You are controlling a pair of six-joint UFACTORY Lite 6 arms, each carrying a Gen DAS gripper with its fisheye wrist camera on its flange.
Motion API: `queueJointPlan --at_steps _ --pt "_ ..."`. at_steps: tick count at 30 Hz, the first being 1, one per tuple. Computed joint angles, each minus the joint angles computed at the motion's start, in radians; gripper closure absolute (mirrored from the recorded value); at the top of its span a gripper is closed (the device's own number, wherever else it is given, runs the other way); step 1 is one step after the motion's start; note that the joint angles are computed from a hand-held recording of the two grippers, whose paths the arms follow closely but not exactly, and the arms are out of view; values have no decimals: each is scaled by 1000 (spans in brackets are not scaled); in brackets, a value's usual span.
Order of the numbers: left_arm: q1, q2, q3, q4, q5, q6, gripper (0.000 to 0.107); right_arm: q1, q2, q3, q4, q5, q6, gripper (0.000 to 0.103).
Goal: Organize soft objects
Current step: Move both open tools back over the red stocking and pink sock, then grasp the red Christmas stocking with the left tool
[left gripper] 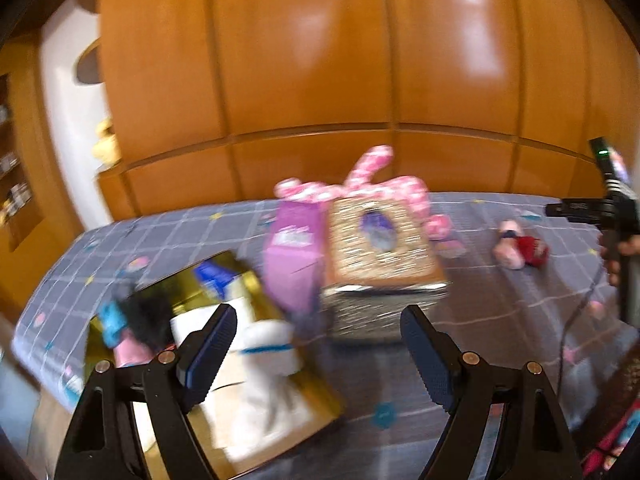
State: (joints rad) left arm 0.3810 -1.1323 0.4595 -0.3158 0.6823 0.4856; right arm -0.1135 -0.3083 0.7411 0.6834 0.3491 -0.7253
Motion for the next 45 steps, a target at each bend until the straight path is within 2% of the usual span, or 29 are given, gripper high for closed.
queueJointPlan --at_steps 5,8,11,13,18,24,30,38,40,43,45 --pt "-501 129 67 432 -98 -523 23 -234 175 76 216 -21 -221 39" --pt "-724 280 116 671 -136 -837 23 -380 309 158 306 56 -226 39" --pt "-865 486 172 890 -184 -1135 23 -451 363 197 333 95 -189 39" --pt "-895 624 217 931 -234 -1214 23 -491 405 227 337 146 -170 39" --pt "-981 884 346 1113 -270 -1410 23 -494 457 255 334 216 -168 39" --pt "-1056 1241 626 1256 -301 -1406 23 -514 452 249 351 262 -191 39" --pt "-1066 1552 952 1141 -325 -1178 23 -566 496 287 360 306 -146 39" --pt "-1097 1920 1399 911 -252 -835 24 -613 564 331 377 381 -118 39" --pt "-1099 2003 1508 837 -225 -754 31 -615 567 333 382 388 -122 39" --pt "-1088 2177 1752 658 -107 -600 59 -618 564 331 391 389 -125 39" --pt "-1074 2172 1746 618 -115 -605 69 -628 566 330 400 385 -120 38"
